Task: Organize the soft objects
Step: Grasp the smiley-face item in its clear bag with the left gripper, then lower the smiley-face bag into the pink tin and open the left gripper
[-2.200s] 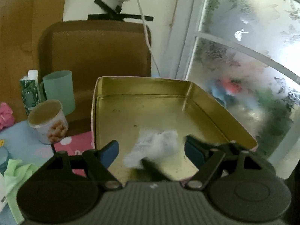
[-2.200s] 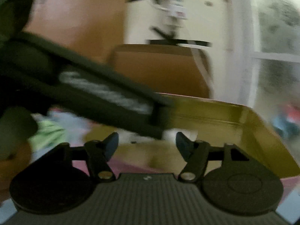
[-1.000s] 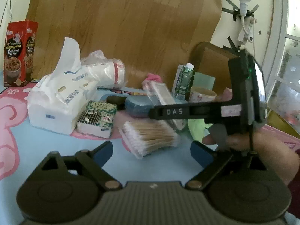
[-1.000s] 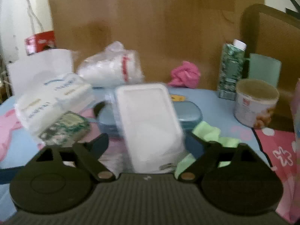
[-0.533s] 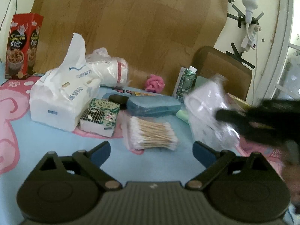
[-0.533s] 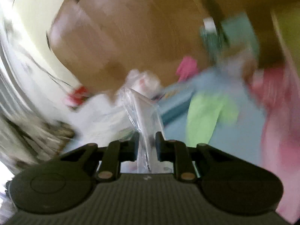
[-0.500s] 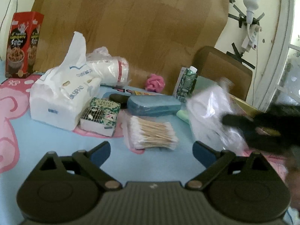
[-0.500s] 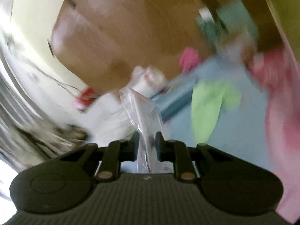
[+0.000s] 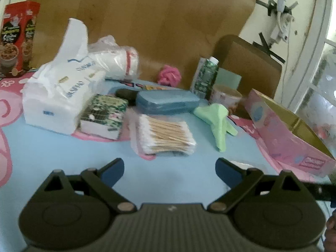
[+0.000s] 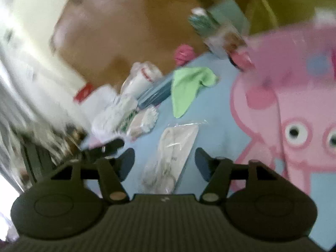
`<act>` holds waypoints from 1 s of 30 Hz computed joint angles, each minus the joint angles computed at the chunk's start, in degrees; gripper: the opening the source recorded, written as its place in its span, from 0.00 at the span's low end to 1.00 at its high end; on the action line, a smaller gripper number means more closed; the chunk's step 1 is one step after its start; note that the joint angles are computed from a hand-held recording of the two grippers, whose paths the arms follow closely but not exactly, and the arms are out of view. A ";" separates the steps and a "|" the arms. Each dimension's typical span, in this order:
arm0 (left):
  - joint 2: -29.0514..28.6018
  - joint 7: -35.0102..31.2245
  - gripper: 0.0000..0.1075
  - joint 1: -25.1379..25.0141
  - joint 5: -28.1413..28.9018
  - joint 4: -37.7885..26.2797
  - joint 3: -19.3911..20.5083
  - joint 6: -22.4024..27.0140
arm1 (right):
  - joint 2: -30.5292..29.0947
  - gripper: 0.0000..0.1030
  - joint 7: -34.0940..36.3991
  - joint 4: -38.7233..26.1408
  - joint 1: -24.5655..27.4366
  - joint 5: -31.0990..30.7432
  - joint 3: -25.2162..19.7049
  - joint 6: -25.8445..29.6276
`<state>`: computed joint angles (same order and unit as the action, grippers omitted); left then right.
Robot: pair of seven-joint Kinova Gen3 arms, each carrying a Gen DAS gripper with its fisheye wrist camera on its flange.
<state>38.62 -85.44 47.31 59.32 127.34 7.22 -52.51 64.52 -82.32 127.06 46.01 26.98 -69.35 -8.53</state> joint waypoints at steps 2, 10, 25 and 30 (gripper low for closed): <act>-0.57 1.93 0.90 -3.16 -3.94 0.64 3.65 -0.52 | -3.54 0.79 2.38 2.76 -0.51 3.23 2.11 -3.27; -1.26 1.74 0.81 -7.53 -16.45 -4.69 3.49 13.29 | -14.74 0.82 17.05 4.96 -17.88 -1.95 17.56 -15.90; -2.09 -18.18 0.64 3.55 -3.91 -14.42 -4.26 16.10 | -17.82 0.55 13.14 12.64 -33.65 1.27 38.37 -48.76; -2.29 -23.75 0.64 2.24 -5.64 -18.72 -2.34 14.44 | -17.05 0.54 15.75 14.99 -33.35 0.48 40.72 -60.41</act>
<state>36.32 -109.19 49.56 53.68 108.63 4.88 -38.07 47.48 -66.57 142.05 12.65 27.46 -28.63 -68.94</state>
